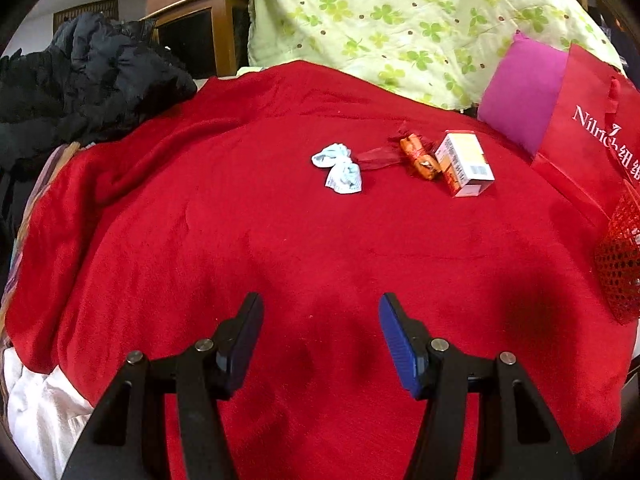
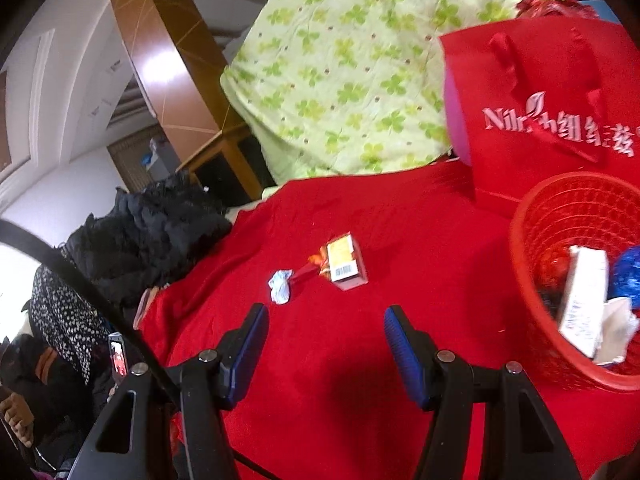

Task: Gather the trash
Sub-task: 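Move both open tools back to the remaining trash on the red cloth, then grasp the white face mask with the left tool while the right tool grasps the orange-white medicine box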

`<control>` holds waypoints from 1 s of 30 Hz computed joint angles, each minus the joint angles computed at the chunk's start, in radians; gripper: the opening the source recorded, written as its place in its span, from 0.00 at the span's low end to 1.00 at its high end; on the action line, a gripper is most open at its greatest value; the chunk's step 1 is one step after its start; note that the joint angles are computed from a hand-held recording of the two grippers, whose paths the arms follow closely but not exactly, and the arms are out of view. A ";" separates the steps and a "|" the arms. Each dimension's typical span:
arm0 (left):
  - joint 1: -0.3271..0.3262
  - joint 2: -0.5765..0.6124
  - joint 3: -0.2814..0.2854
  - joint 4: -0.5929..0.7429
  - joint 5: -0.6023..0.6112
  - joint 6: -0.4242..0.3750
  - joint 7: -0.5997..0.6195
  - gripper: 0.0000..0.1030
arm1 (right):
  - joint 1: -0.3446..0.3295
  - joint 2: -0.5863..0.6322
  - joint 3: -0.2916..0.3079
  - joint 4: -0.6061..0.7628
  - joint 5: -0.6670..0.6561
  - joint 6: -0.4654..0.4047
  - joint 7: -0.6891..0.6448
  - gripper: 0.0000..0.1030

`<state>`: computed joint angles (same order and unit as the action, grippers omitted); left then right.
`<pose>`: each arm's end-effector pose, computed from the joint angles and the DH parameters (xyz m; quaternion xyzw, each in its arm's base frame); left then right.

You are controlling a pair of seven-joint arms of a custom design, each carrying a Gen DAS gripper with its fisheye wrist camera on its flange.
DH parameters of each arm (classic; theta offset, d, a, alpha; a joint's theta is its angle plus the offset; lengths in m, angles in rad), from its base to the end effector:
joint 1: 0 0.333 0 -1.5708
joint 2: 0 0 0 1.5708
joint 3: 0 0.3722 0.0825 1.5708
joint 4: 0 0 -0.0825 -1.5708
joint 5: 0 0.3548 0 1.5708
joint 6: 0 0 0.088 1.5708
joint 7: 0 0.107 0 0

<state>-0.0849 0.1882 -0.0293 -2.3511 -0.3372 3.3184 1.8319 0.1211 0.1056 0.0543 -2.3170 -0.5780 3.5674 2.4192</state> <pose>0.5530 -0.0275 0.4197 -0.6498 0.6607 -0.2730 0.2584 0.5158 0.1592 0.5049 -0.6023 0.6044 -0.1784 0.4901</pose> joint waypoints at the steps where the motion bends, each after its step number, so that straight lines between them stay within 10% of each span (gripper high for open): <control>1: 0.005 0.006 -0.002 0.007 0.001 -0.004 -0.001 0.59 | -0.022 0.024 0.019 0.032 -0.053 -0.015 0.048 0.62; 8: 0.056 0.053 -0.034 0.081 0.011 -0.032 -0.024 0.59 | -0.138 0.141 0.157 0.189 -0.240 -0.102 0.181 0.62; 15: 0.115 0.109 -0.086 0.193 0.031 -0.080 -0.027 0.59 | -0.345 0.334 0.465 0.409 -0.262 -0.317 0.073 0.62; 30: 0.129 0.401 -0.107 0.715 0.047 -0.403 -0.046 0.59 | -0.159 0.708 0.415 0.974 -0.029 -0.687 -0.251 0.62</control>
<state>0.0442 0.5890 -0.1368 -1.6357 -0.2904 2.9154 1.7855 -0.0378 0.8138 0.4690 -1.3433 -0.6074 2.8800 2.1681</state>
